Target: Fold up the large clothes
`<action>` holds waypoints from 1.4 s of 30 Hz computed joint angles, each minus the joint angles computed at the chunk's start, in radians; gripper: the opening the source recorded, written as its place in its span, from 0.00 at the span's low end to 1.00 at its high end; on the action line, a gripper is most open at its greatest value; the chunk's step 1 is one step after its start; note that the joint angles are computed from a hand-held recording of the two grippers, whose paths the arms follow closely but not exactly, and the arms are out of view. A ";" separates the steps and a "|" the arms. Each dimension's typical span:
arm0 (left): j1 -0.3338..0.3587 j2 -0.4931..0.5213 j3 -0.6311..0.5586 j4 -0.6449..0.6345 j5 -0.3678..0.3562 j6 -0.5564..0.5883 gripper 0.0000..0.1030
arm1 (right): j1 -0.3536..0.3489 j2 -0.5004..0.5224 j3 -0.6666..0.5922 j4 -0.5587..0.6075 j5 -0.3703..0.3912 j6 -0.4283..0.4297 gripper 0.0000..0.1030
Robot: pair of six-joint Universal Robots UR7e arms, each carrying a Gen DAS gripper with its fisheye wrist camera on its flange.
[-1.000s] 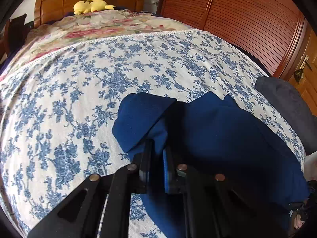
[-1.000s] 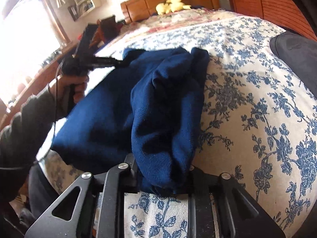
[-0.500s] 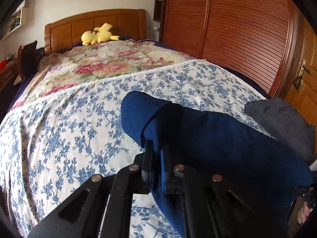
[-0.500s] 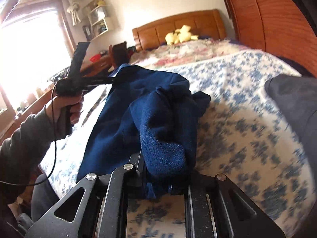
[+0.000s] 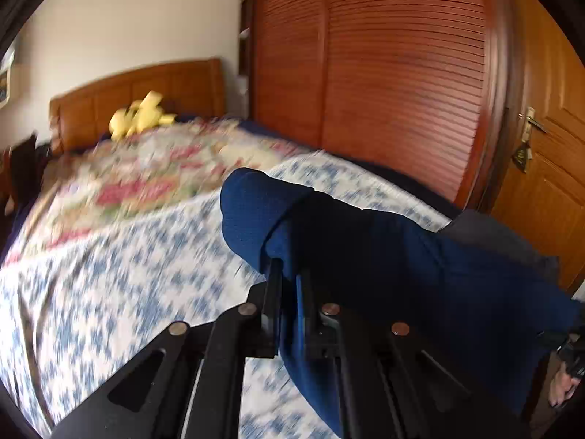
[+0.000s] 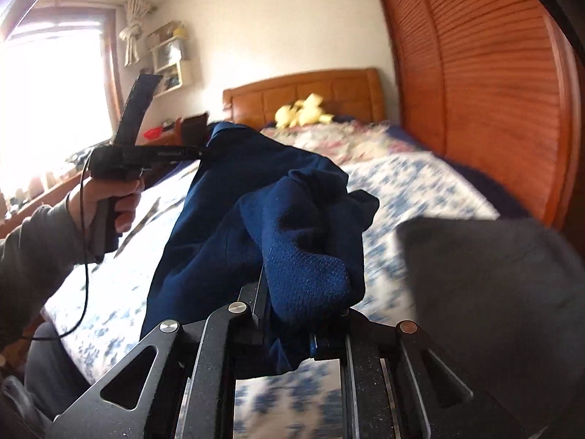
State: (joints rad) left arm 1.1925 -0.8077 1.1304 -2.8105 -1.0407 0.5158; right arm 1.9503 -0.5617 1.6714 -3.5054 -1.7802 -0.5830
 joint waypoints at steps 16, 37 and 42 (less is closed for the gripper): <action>-0.157 0.385 -0.409 0.116 -0.022 0.108 0.03 | -0.095 -0.247 0.160 -0.252 -0.169 -0.101 0.11; -0.167 0.052 0.159 -0.046 -0.081 0.147 0.29 | -0.077 -0.192 0.115 -0.412 -0.487 -0.141 0.49; -0.149 -0.061 0.346 -0.089 -0.086 0.152 0.33 | -0.014 -0.134 0.063 -0.504 -0.545 -0.239 0.49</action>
State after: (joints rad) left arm 1.0439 -0.8688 1.4761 -2.8998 -1.1270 0.6679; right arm 1.9361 -0.6955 1.7343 -4.0093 -2.3255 -0.8216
